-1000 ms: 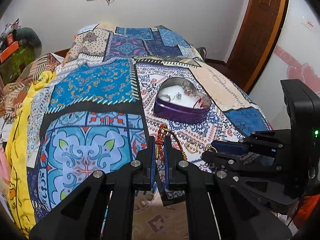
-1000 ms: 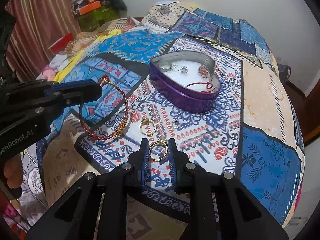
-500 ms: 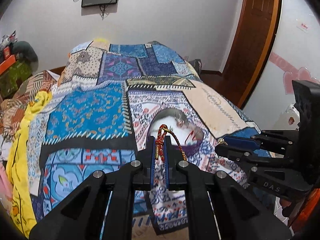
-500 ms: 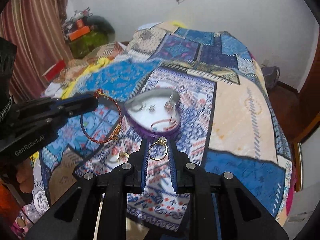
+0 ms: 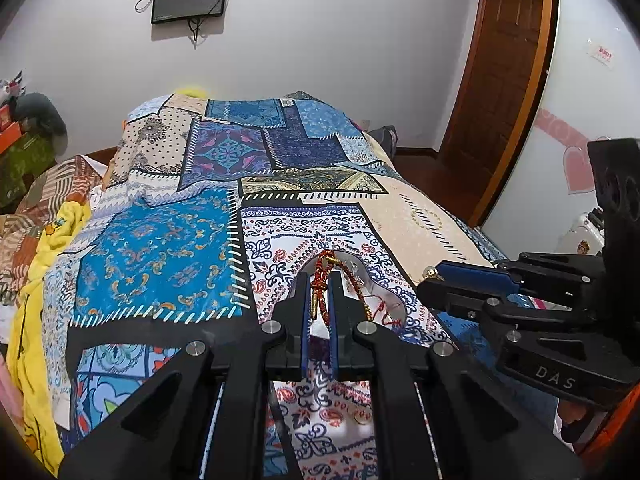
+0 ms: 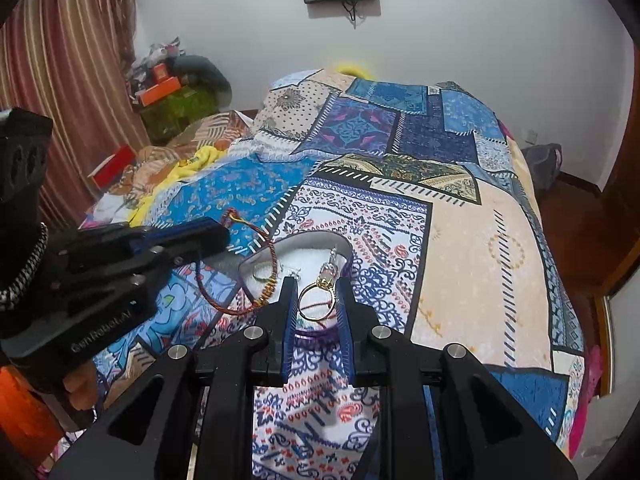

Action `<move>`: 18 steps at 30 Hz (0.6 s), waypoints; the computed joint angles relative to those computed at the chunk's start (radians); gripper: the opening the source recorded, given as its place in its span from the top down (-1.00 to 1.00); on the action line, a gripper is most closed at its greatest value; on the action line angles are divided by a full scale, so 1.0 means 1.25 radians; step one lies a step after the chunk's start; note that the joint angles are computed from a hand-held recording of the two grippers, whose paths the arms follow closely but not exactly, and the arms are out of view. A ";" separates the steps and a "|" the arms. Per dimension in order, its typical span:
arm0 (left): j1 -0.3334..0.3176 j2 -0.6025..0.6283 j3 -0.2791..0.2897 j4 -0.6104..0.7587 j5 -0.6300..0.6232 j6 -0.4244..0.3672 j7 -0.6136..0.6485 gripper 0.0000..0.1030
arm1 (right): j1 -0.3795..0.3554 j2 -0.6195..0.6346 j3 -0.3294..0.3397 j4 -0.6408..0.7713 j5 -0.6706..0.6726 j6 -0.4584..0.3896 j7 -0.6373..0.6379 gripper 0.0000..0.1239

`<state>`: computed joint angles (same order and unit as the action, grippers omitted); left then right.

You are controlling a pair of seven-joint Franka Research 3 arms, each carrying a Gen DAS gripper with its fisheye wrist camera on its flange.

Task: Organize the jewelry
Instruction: 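Lower the bracelet into the tin with the left gripper while the right drops a gold ring in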

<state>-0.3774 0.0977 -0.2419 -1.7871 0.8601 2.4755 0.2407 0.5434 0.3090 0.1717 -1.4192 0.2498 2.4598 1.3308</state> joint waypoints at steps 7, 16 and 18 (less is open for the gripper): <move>0.010 0.022 0.011 0.008 -0.025 0.020 0.027 0.88 | -0.002 0.042 0.005 0.050 0.021 -0.024 -0.016 0.72; 0.017 0.050 0.023 0.015 -0.063 0.040 0.064 0.88 | 0.011 0.103 -0.005 0.131 -0.005 -0.090 -0.014 0.72; 0.017 0.056 0.025 0.018 -0.072 0.047 0.071 0.88 | 0.014 0.114 -0.008 0.146 -0.011 -0.105 -0.010 0.72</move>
